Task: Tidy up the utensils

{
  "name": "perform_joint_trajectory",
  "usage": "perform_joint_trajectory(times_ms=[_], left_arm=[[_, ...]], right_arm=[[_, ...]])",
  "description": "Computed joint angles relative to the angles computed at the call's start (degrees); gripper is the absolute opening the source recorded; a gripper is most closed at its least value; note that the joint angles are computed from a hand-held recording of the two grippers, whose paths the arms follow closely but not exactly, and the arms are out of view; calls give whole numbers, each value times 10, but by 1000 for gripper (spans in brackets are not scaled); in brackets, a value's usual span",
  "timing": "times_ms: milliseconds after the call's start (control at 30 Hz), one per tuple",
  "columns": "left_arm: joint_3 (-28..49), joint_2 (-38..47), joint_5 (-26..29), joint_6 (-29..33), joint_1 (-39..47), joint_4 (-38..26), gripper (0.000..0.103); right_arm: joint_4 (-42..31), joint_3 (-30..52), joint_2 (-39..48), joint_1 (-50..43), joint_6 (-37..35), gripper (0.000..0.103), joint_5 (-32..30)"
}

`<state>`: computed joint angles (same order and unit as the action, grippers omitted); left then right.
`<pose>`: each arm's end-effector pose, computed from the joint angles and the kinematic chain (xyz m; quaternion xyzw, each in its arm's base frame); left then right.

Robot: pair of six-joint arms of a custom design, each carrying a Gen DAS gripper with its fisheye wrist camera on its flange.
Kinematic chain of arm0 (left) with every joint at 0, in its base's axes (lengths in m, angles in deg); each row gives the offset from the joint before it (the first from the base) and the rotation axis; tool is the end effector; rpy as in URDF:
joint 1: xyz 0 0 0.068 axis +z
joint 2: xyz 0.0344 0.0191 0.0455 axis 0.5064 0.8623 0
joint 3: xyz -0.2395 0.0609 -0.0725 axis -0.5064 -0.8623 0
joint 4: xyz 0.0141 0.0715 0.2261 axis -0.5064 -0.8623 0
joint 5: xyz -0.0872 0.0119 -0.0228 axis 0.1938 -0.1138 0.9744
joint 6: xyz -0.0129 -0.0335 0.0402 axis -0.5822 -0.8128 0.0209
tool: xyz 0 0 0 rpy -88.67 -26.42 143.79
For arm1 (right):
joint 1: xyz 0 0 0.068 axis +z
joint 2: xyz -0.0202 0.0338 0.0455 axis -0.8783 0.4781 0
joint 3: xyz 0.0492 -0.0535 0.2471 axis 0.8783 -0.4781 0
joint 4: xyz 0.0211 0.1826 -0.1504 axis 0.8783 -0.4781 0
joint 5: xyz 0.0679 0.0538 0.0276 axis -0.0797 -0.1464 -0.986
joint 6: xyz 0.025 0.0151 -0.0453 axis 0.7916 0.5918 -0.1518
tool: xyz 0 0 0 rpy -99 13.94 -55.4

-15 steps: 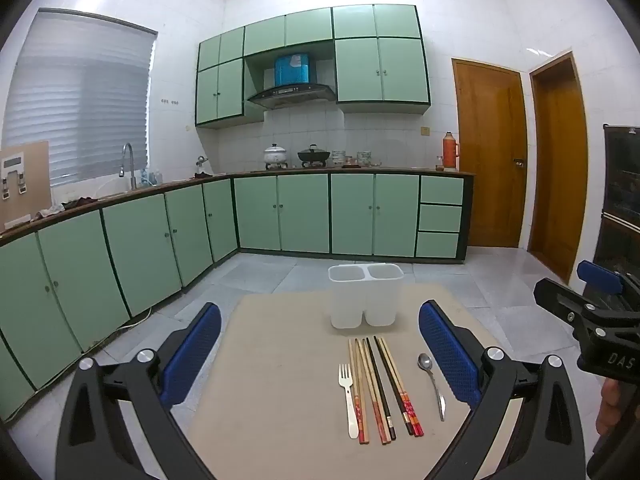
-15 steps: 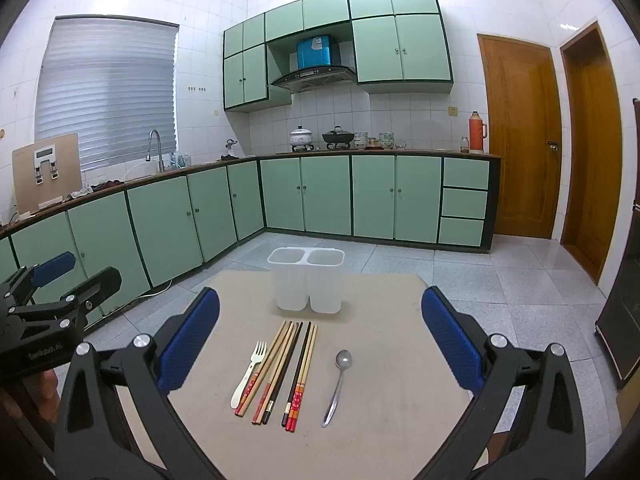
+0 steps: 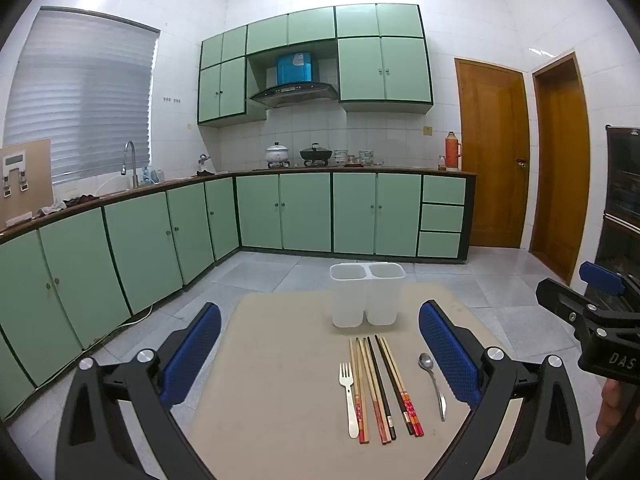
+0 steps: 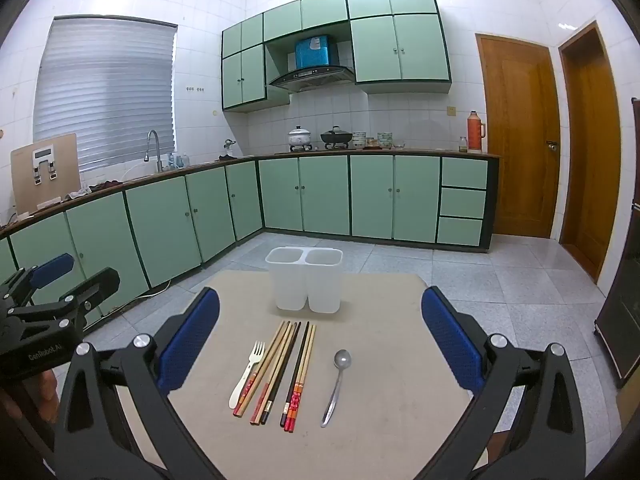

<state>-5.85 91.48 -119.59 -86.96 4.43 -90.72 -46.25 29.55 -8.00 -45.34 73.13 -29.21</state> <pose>0.2582 -0.1032 0.3106 -0.0620 0.8021 0.0661 0.5903 0.2809 0.0841 0.3052 -0.1294 0.7997 0.1221 0.5734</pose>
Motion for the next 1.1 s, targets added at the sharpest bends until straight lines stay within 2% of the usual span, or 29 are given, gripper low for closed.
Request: perform_joint_trajectory(times_ms=[1100], left_arm=[[6, 2, -3, -1, -2, -6, 97]], right_arm=[[-1, 1, 0, 0, 1, 98, 1]])
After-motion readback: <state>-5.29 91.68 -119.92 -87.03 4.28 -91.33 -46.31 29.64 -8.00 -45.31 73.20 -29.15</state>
